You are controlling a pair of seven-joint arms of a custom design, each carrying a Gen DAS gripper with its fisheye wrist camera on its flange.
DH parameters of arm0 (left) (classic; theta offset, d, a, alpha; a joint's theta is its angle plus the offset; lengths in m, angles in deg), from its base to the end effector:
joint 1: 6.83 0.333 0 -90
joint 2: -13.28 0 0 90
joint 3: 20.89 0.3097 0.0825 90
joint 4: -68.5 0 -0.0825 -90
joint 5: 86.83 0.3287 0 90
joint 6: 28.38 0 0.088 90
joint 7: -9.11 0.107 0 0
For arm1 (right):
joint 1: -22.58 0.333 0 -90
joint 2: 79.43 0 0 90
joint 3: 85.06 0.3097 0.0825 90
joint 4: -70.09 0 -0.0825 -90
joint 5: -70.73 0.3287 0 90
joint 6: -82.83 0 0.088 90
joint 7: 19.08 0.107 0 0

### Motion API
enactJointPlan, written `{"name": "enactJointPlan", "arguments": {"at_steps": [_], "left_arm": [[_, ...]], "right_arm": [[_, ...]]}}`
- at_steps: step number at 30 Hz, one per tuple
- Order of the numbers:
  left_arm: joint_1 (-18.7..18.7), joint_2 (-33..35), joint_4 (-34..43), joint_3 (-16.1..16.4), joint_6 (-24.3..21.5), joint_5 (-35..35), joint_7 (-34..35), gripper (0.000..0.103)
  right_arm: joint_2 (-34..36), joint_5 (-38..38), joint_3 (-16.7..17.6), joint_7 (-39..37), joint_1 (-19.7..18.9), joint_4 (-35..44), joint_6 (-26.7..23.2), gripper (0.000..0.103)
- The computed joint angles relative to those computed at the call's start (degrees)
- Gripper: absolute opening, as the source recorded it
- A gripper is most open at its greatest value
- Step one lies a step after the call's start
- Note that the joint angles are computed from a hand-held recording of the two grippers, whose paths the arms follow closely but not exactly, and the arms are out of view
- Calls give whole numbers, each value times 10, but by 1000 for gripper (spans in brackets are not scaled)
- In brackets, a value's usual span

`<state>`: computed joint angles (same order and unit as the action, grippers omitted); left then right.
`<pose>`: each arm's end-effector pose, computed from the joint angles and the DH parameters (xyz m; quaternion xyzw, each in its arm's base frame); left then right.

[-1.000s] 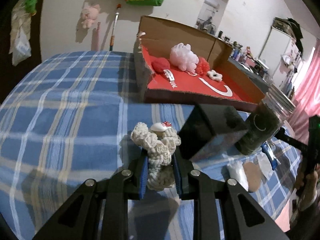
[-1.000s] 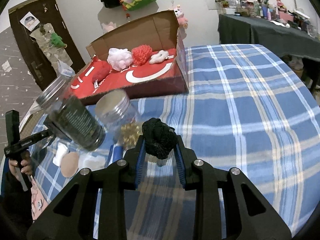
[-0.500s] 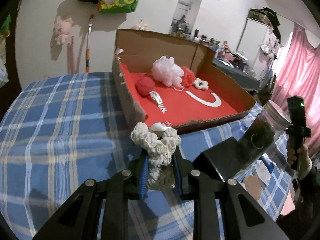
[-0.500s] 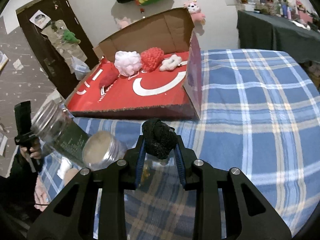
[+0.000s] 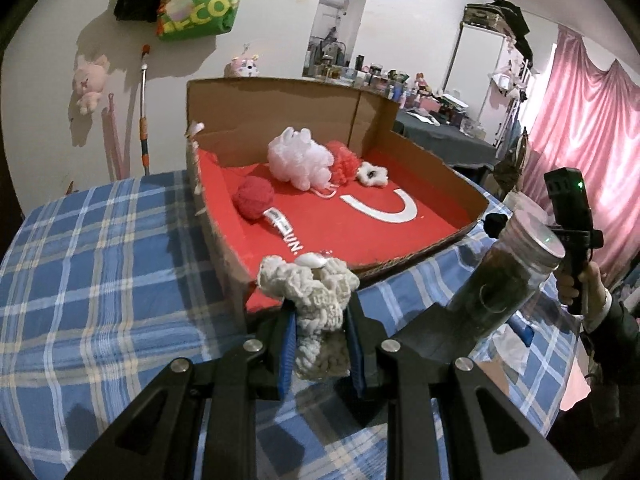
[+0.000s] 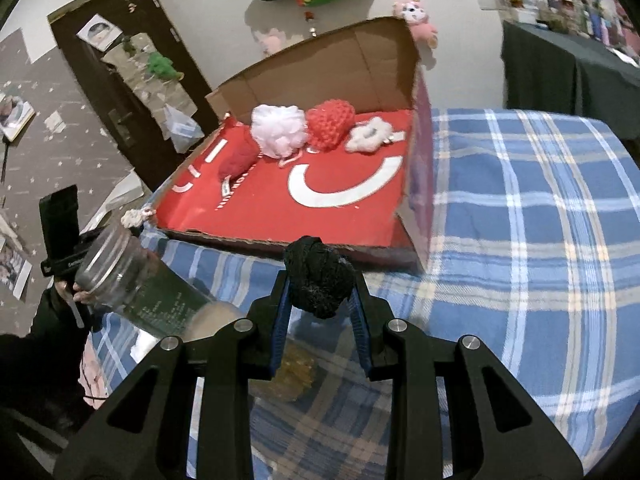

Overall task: Organize soft objects
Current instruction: 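Carry the cream loop into the box with the left tool while the right tool carries the black ball in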

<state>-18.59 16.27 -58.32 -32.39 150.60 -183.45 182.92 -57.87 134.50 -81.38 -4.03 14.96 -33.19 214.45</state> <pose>0.4759 -0.1104 0.4134 -0.5778 0.6963 -0.3850 0.1817 0.6140 -0.0269 0.3855 -0.7761 0.4636 -0.0062 0.4275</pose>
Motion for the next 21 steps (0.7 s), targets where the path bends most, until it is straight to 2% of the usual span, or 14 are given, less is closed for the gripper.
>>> {"name": "enactJointPlan", "arguments": {"at_steps": [5,10,11,14,16,20,21], "left_arm": [[-1,6,14,-4,-2,56,-46,24],[2,29,33,-10,-7,245,-214,24],[-4,40,39,0,-13,334,-294,24],[-19,65,63,27,-33,490,-435,24],[-48,92,97,72,-63,613,-552,24],[-66,141,171,106,-127,730,-667,24],[-79,157,195,124,-143,771,-706,24]], "right_arm": [[5,-16,4,8,7,23,-11,27],[21,-46,10,31,23,62,-6,27],[27,-54,13,39,26,74,-6,27],[49,-85,20,69,36,118,-7,27],[75,-123,22,105,49,163,-11,27],[121,-200,26,166,70,238,-6,27],[135,-223,27,182,76,261,-7,27]]}}
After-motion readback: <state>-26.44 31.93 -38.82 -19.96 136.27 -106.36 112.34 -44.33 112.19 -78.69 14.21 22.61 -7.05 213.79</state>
